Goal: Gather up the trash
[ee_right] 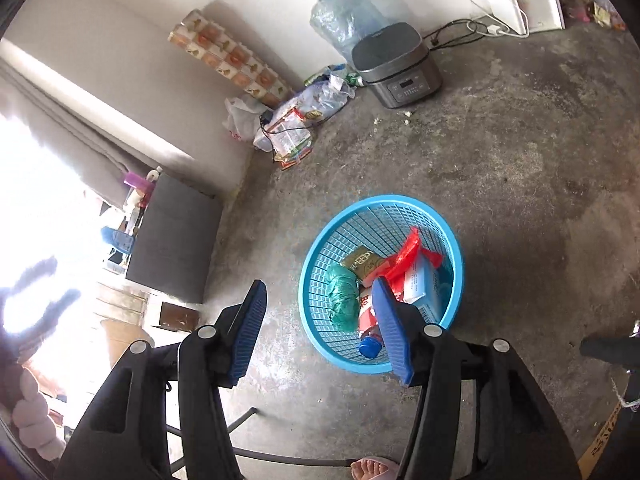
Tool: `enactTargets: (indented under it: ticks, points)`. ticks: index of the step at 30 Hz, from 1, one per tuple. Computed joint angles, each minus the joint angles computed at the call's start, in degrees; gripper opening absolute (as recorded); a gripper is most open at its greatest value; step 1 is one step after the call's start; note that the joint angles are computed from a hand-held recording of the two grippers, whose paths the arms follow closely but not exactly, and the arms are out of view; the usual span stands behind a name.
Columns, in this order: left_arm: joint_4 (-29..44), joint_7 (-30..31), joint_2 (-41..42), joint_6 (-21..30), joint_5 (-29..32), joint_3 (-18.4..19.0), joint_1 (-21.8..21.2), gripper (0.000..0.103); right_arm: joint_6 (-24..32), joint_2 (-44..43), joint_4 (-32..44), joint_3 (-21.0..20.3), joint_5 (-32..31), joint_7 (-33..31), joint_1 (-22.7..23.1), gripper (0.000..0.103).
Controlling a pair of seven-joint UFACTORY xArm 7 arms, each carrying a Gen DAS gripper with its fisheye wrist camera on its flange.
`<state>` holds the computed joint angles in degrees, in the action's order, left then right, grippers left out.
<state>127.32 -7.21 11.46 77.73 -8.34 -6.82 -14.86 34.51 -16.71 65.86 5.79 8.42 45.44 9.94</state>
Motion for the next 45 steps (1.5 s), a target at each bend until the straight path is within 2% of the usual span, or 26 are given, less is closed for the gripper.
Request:
enactTargets:
  ticks: [2, 7, 17, 21, 23, 32, 38, 45]
  points:
    - [-0.3, 0.4, -3.1, -0.7, 0.2, 0.8, 1.1, 0.082, 0.9, -0.6, 2.8, 1.5, -3.6, -0.6, -0.1, 0.068]
    - [-4.7, 2.4, -13.5, -2.5, 1.4, 2.4, 4.1, 0.09, 3.2, -0.8, 9.4, 4.2, -9.6, -4.1, 0.9, 0.079]
    - [-15.6, 1.0, -32.3, -1.7, 5.2, 6.0, 10.9, 0.092, 3.4, 0.6, 18.3, 9.5, -17.5, -6.5, 4.1, 0.096]
    - [-18.0, -0.5, -37.8, -0.2, 5.5, 8.4, 13.5, 0.092, 2.9, 1.4, 19.3, 8.6, -11.8, -9.8, 8.2, 0.096]
    - [-18.5, -0.9, -40.3, 1.1, 5.5, 9.8, 14.5, 0.092, 2.6, 1.3, 19.3, 7.5, -7.4, -13.4, 10.7, 0.096]
    - [-20.6, -2.3, -51.2, 10.1, 7.9, 16.2, 19.0, 0.092, 4.5, 4.0, 23.7, 7.5, 5.8, -25.8, 18.0, 0.096]
    - [-27.7, -2.7, -60.4, 14.2, 10.9, 18.4, 21.4, 0.092, 9.7, 7.8, 29.5, 10.4, 6.9, -29.2, 21.0, 0.096]
    - [-33.6, -3.6, -66.3, 15.4, 12.2, 21.5, 21.9, 0.092, 14.6, 13.5, 37.3, 12.3, 7.4, -30.0, 23.8, 0.096]
